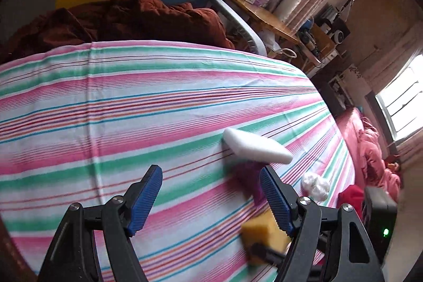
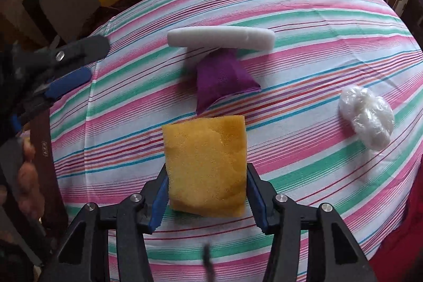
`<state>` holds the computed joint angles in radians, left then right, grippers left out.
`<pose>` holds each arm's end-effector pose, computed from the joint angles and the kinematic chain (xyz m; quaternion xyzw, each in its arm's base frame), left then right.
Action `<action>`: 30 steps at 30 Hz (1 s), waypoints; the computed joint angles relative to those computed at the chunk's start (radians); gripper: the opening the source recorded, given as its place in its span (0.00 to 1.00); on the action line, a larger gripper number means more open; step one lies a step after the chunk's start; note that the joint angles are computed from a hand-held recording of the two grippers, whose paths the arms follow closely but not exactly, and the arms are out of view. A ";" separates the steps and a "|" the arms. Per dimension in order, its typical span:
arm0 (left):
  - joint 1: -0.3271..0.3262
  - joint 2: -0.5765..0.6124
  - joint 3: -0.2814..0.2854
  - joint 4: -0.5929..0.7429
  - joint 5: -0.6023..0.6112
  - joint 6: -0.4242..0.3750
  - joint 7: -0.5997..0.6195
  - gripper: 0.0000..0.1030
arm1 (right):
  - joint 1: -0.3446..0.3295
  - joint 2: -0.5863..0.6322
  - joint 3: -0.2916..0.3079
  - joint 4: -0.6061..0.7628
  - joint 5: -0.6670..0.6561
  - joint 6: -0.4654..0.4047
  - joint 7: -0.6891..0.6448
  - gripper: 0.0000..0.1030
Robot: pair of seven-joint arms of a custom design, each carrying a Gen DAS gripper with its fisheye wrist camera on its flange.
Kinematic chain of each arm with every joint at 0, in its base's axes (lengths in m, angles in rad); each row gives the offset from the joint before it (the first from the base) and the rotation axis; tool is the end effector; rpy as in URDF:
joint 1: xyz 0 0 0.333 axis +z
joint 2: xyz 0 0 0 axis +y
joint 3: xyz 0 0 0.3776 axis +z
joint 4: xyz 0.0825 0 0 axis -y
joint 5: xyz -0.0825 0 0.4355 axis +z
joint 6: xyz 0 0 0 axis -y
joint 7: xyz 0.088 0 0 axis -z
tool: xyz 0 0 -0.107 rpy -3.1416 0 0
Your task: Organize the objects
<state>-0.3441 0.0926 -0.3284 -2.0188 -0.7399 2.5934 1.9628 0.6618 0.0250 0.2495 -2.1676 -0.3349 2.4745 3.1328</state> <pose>0.5256 -0.3947 0.4924 0.4753 -0.8074 0.3394 0.0832 0.3724 0.4807 0.4438 -0.5363 0.8241 -0.0450 0.1766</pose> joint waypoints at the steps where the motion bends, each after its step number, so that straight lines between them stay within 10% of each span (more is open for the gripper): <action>1: 0.000 0.013 -0.002 0.016 -0.008 -0.009 0.009 0.74 | -0.001 0.001 -0.001 0.000 0.002 0.003 -0.002 0.52; 14: 0.020 0.198 -0.057 0.193 -0.087 -0.152 -0.113 0.74 | -0.001 0.009 -0.004 0.000 0.006 0.006 -0.019 0.54; 18: 0.001 0.243 -0.064 0.228 -0.047 -0.139 -0.170 0.40 | -0.001 0.010 -0.005 -0.002 0.004 0.006 -0.021 0.55; 30: 0.051 0.089 -0.048 0.034 -0.112 -0.022 -0.098 0.35 | -0.006 0.005 -0.007 -0.014 -0.001 0.017 -0.022 0.55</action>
